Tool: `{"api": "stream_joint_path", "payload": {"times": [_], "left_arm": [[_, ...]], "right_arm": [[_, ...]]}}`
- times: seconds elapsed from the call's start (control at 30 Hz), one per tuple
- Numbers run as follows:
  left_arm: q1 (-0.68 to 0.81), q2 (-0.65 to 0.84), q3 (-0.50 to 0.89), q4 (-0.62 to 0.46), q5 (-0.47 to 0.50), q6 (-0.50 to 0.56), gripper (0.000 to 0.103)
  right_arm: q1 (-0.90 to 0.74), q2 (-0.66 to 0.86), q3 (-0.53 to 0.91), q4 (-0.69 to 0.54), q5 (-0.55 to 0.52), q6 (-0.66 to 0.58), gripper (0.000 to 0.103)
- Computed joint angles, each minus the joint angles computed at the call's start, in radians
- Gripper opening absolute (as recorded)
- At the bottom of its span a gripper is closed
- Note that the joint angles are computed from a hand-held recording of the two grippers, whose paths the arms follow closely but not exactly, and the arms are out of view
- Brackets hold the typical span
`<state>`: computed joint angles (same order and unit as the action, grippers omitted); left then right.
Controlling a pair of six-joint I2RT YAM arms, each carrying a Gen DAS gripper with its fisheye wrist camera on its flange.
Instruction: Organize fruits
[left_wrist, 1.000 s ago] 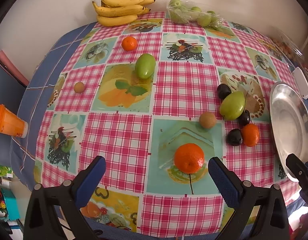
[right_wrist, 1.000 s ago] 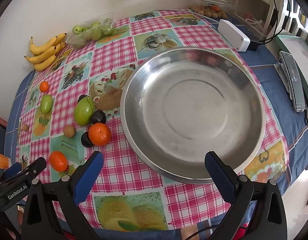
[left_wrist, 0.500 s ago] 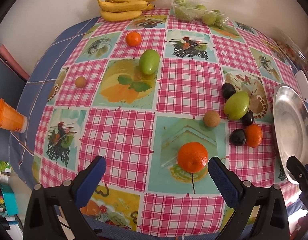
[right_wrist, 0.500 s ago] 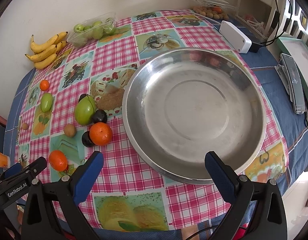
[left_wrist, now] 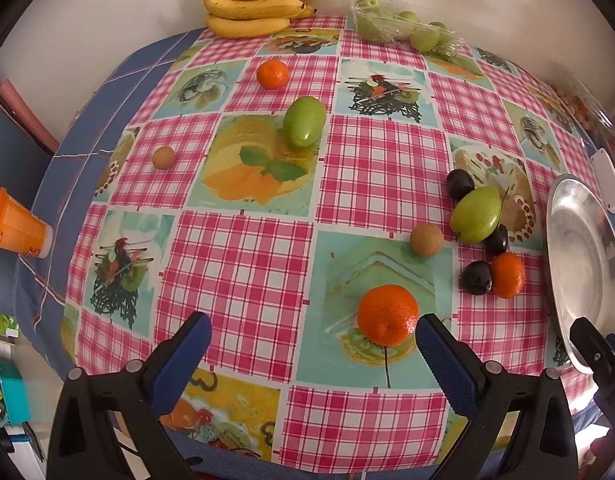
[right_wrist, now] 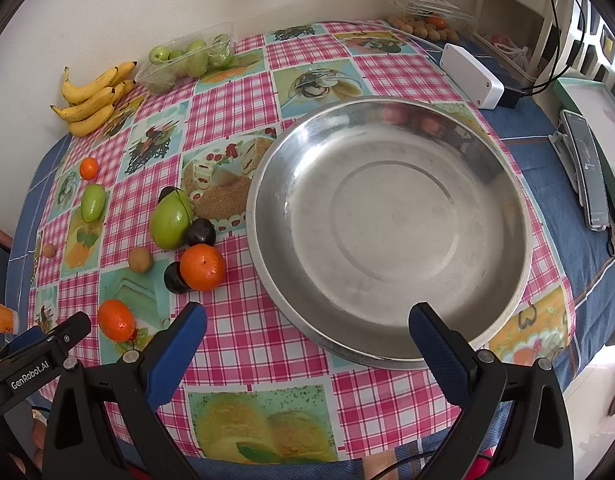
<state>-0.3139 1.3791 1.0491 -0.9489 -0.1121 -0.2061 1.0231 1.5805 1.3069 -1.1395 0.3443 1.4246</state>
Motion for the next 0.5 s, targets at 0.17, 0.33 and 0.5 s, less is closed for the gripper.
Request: {"api": "stream_joint_path", "payload": {"times": [0.17, 0.33, 0.5], "left_arm": [[0.002, 0.0, 0.0, 0.0, 0.0, 0.001, 0.103], [0.005, -0.003, -0.004, 0.002, 0.002, 0.002, 0.103], [0.005, -0.004, -0.005, 0.003, 0.002, 0.003, 0.103]], "right_arm": [[0.0, 0.002, 0.002, -0.001, 0.0, 0.0, 0.101], [0.0, 0.003, 0.003, -0.001, 0.0, 0.0, 0.101], [0.0, 0.004, 0.004, 0.0, 0.0, -0.002, 0.101]]}}
